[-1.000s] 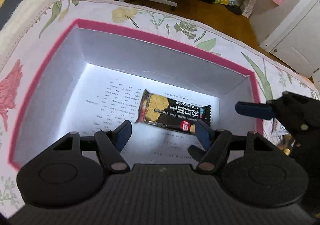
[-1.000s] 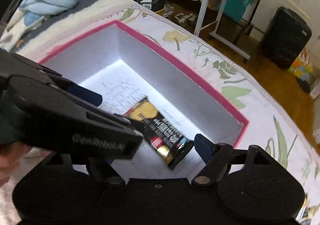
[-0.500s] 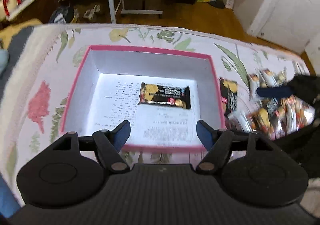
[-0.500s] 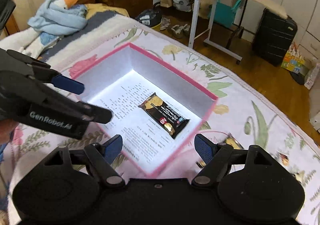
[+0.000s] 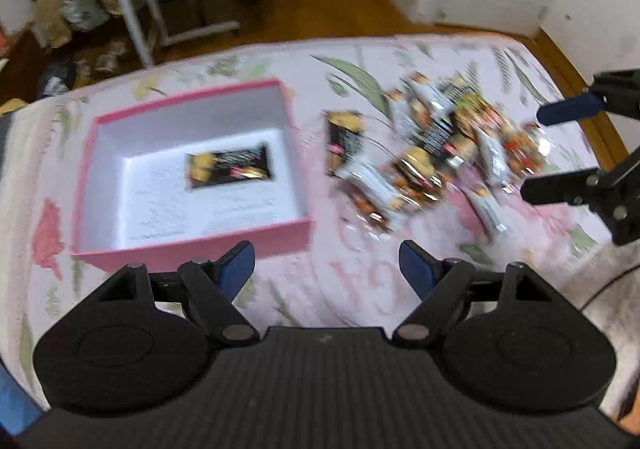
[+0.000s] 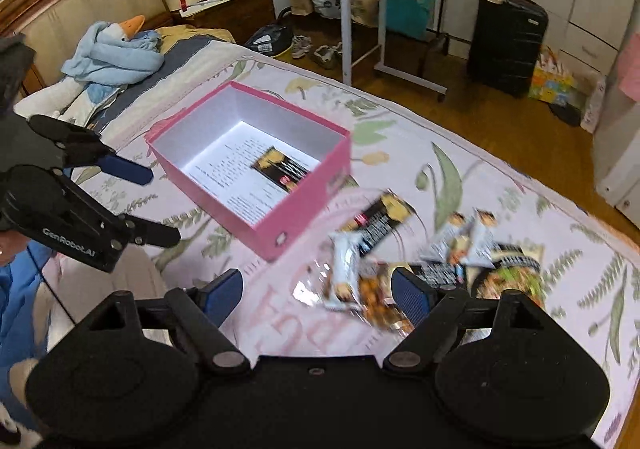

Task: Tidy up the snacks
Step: 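Move the left tool back to the pile and grasp a white bar packet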

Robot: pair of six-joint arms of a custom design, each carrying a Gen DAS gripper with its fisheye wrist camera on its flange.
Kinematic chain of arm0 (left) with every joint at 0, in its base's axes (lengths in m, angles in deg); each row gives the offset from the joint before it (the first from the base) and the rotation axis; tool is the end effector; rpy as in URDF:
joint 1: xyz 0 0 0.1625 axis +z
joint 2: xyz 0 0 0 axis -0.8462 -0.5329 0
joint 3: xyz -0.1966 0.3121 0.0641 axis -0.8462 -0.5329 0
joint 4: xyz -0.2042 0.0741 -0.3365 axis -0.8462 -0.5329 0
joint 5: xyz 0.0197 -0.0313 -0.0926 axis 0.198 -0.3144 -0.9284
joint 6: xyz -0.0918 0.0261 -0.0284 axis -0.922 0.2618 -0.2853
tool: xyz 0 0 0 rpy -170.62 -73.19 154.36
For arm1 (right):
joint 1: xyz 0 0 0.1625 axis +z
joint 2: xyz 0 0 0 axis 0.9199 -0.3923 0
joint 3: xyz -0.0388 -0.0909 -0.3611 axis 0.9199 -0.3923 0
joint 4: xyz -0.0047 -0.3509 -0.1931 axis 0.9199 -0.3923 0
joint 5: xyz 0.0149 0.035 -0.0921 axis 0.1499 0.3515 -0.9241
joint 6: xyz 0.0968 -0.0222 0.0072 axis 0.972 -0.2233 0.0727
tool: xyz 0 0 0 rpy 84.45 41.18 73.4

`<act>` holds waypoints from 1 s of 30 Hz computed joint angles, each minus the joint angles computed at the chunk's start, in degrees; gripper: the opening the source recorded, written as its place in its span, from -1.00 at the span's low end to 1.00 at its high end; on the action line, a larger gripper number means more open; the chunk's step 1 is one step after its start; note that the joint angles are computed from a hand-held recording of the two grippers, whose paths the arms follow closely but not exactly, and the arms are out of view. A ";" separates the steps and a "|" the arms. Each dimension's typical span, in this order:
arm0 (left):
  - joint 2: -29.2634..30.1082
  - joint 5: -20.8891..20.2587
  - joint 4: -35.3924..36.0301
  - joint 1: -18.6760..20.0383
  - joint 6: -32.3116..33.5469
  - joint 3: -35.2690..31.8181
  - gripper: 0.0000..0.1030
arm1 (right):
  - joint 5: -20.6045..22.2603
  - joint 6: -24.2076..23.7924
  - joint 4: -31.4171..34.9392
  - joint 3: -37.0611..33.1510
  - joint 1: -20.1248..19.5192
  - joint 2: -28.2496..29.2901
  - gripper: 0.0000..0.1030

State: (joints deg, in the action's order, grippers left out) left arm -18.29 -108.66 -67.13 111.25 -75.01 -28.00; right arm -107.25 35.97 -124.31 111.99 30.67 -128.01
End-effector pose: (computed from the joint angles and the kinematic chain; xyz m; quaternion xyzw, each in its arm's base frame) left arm -0.3238 -0.7482 0.1486 0.3254 0.9057 -0.0903 0.2563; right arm 0.1801 -0.7005 0.3358 0.2272 -0.9154 0.1892 0.2733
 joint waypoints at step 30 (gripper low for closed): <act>24.52 0.49 -17.19 2.64 -5.58 -12.61 0.49 | 4.82 -7.16 -28.83 11.33 -16.99 0.43 0.57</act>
State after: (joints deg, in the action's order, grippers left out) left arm 6.23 -108.17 -84.32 113.89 -80.59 -40.61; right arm -102.43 28.81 -153.14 123.32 13.67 -127.58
